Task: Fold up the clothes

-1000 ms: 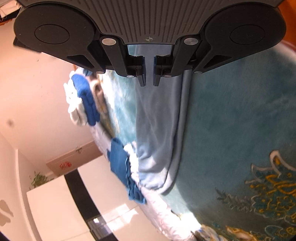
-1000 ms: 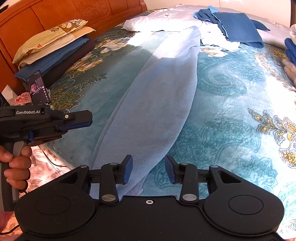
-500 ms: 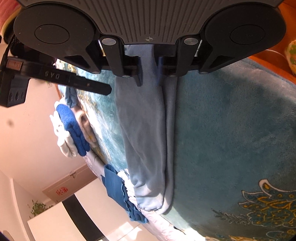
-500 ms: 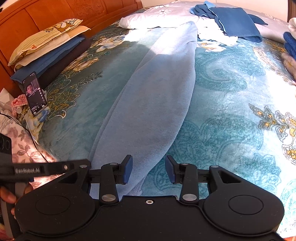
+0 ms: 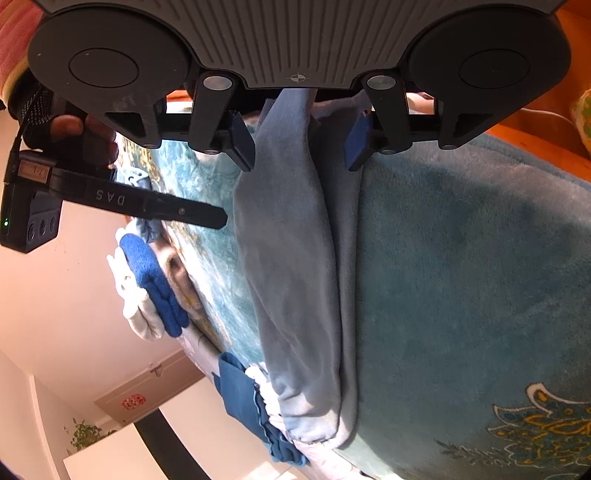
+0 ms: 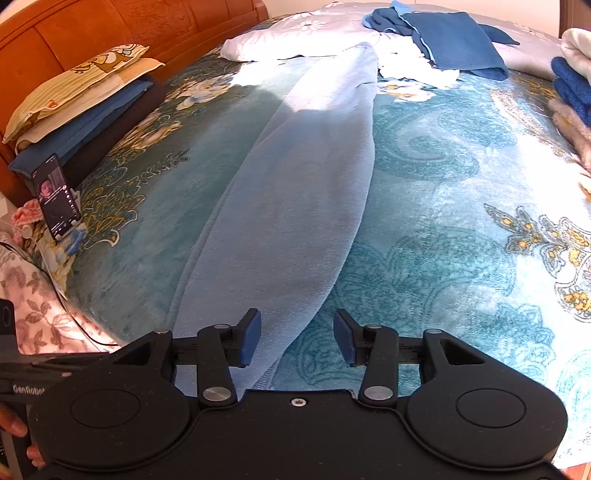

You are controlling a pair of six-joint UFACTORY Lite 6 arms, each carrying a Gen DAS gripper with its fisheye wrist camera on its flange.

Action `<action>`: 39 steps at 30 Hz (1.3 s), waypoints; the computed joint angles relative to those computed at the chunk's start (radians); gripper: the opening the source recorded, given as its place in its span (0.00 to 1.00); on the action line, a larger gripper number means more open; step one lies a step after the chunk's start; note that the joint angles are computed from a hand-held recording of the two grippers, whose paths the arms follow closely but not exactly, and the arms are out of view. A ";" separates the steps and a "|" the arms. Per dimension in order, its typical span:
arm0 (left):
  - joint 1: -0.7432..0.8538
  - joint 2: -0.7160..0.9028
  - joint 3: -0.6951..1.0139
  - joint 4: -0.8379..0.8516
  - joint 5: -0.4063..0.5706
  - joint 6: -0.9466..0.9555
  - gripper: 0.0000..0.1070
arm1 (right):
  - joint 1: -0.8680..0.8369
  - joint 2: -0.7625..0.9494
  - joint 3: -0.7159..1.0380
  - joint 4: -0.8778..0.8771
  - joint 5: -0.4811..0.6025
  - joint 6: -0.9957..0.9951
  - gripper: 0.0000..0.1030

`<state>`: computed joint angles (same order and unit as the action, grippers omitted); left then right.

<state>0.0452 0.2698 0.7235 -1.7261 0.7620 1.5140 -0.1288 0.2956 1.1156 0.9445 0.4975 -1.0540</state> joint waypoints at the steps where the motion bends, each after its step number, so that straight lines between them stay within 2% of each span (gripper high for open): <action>1: -0.007 -0.001 -0.003 -0.002 -0.003 0.003 0.46 | -0.001 -0.001 -0.003 0.002 -0.002 -0.004 0.43; 5: -0.031 -0.010 -0.003 0.011 0.002 0.013 0.40 | -0.002 -0.008 -0.015 0.013 -0.005 -0.014 0.43; 6: -0.038 -0.009 0.001 0.019 0.000 0.010 0.36 | -0.003 -0.009 -0.015 0.015 -0.004 -0.016 0.43; 7: -0.045 -0.008 0.005 0.026 -0.003 0.007 0.29 | -0.003 -0.009 -0.015 0.017 -0.004 -0.017 0.43; 9: -0.060 -0.009 0.009 0.032 -0.011 0.016 0.07 | -0.004 -0.014 -0.019 0.025 -0.005 -0.023 0.43; 10: -0.067 -0.014 0.004 0.010 -0.011 0.039 0.03 | -0.006 -0.019 -0.023 0.031 -0.004 -0.029 0.43; 14: -0.004 0.044 0.042 -0.025 0.097 0.024 0.01 | -0.018 -0.044 -0.046 0.040 0.005 -0.048 0.43; 19: 0.077 0.118 0.126 -0.056 0.166 -0.060 0.01 | -0.041 -0.071 -0.081 0.082 0.049 -0.072 0.43; 25: 0.124 0.205 0.221 -0.048 0.169 -0.168 0.01 | -0.029 -0.089 -0.128 0.144 0.117 -0.120 0.43; 30: 0.129 0.245 0.233 -0.051 0.188 -0.207 0.01 | -0.006 -0.038 -0.120 0.204 0.205 -0.135 0.42; 34: 0.138 0.240 0.229 -0.045 0.193 -0.202 0.01 | 0.037 0.012 -0.096 0.228 0.213 -0.122 0.41; 36: 0.142 0.235 0.226 -0.042 0.194 -0.200 0.01 | 0.052 0.041 -0.075 0.240 0.212 -0.107 0.39; 39: 0.151 0.223 0.216 -0.033 0.195 -0.196 0.01 | 0.075 0.064 -0.064 0.265 0.185 -0.085 0.23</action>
<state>0.1957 0.4928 0.9392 -1.7589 0.9569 1.3182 -0.0543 0.3601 1.0515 1.2094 0.6820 -1.1392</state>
